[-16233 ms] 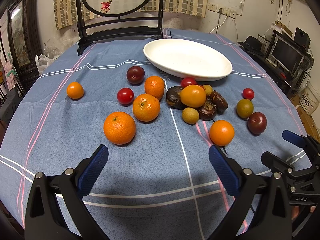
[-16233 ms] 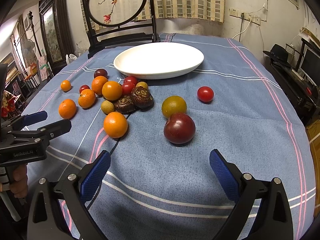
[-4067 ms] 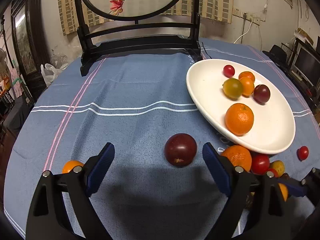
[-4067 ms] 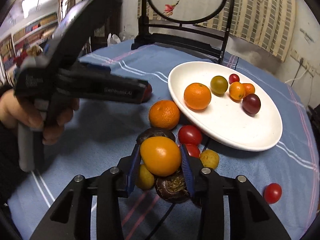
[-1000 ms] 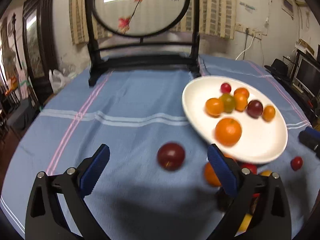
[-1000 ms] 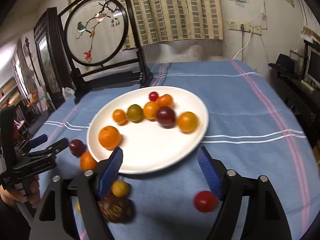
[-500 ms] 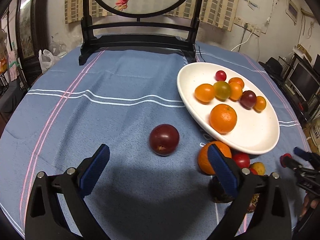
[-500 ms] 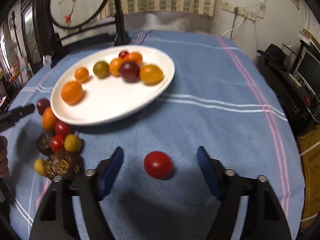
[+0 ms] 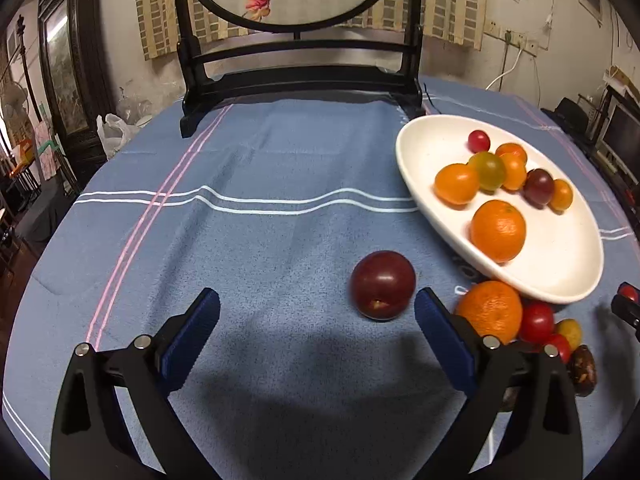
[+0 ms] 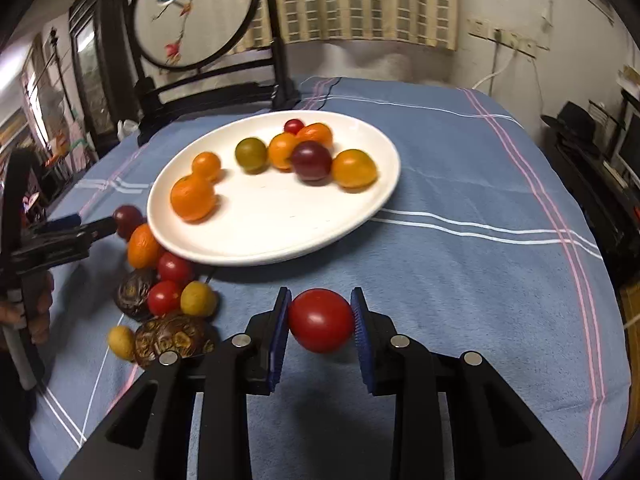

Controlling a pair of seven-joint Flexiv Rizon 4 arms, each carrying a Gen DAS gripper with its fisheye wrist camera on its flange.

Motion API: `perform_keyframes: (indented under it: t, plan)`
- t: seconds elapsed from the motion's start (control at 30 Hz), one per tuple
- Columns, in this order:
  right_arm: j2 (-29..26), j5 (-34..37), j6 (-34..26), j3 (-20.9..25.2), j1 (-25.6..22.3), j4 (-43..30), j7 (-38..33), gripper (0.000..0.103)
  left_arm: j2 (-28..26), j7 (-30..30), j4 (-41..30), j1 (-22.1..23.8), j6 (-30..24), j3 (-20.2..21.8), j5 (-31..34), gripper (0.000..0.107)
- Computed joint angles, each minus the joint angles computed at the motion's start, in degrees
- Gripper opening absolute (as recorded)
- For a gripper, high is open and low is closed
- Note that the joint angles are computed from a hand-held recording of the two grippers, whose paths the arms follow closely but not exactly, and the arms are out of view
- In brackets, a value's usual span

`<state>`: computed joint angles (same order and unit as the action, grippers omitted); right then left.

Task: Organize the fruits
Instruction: 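Grasp the red tomato with the right tool while the left grasps the dark red plum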

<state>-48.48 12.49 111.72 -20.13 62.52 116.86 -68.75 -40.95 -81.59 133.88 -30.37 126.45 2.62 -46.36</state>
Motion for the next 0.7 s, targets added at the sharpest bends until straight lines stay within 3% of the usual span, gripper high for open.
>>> perform_keyframes:
  t: [0.17,0.37,0.47,0.57,0.7]
  plan:
    - [0.23,-0.85,-0.06,0.24,0.71,0.01,-1.02,0.031,-1.63,-0.31,-1.50,0.76,1.58,-0.43,1.81,0.088]
    - [0.20,-1.49,-0.05,0.80,1.28,-0.18,-2.42,0.031,-2.16,-6.02,-2.59,8.30,1.25,-4.28,12.41,0.076]
    - [0.24,-1.47,-0.27,1.03,1.34,-0.33,-2.57,0.031,-2.04,-9.76,-3.60,12.93,-3.24,-5.99,19.66,0.051]
    - [0.11,-1.50,-0.43,0.91,1.60,-0.50,-2.64,0.031,-2.29,-11.17,-4.02,12.02,-3.39,-4.91,20.47,0.038]
    - [0.07,-1.15,0.39,0.92,1.52,-0.45,-2.76,0.031,-1.75,-12.73,-3.53,11.39,-3.84,-3.86,22.03,0.037]
